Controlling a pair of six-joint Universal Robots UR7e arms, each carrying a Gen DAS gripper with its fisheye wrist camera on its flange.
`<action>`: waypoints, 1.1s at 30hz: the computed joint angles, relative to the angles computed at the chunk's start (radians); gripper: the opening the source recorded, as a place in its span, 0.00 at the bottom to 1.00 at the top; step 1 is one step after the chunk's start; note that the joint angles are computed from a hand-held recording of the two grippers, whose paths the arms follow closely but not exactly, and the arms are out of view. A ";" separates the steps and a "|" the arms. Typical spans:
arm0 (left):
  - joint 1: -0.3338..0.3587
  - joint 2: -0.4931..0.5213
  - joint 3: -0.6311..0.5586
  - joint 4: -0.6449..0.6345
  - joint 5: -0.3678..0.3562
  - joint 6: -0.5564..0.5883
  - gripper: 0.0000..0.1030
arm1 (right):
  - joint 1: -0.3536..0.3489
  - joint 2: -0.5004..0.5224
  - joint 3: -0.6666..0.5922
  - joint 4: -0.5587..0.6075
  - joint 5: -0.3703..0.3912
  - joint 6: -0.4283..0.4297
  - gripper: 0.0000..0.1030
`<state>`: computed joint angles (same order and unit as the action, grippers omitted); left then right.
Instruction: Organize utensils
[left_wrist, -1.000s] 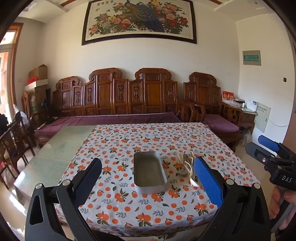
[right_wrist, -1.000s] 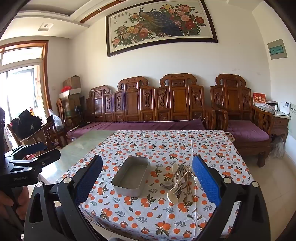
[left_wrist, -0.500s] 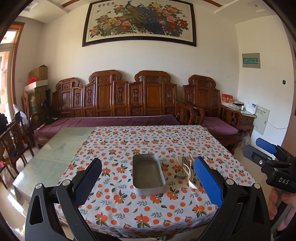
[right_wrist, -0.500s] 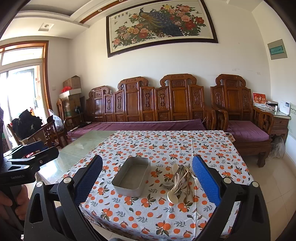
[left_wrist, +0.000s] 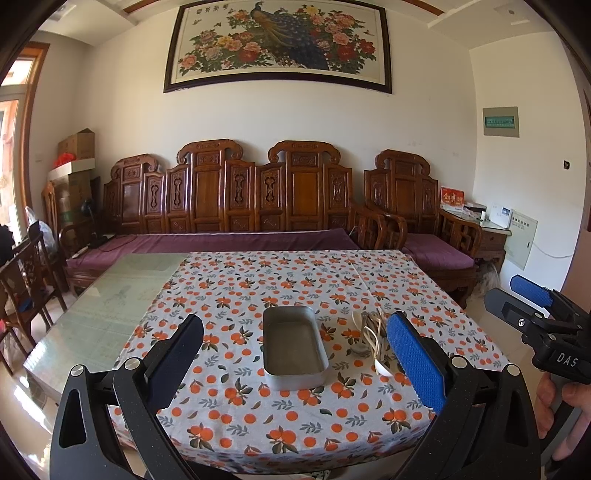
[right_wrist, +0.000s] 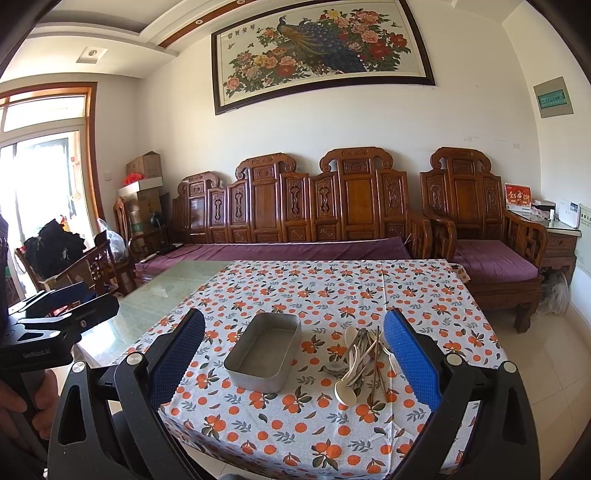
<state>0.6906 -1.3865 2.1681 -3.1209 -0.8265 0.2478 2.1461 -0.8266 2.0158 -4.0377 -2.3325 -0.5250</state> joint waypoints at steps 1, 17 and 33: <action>0.000 0.001 -0.001 -0.001 0.000 0.000 0.94 | 0.000 0.000 0.000 0.000 -0.001 0.000 0.95; 0.000 0.001 0.003 -0.008 -0.002 0.001 0.94 | -0.002 -0.002 0.003 -0.002 0.002 0.001 0.95; -0.001 -0.001 0.006 -0.012 -0.003 0.004 0.94 | -0.001 -0.003 0.003 -0.002 0.003 0.001 0.95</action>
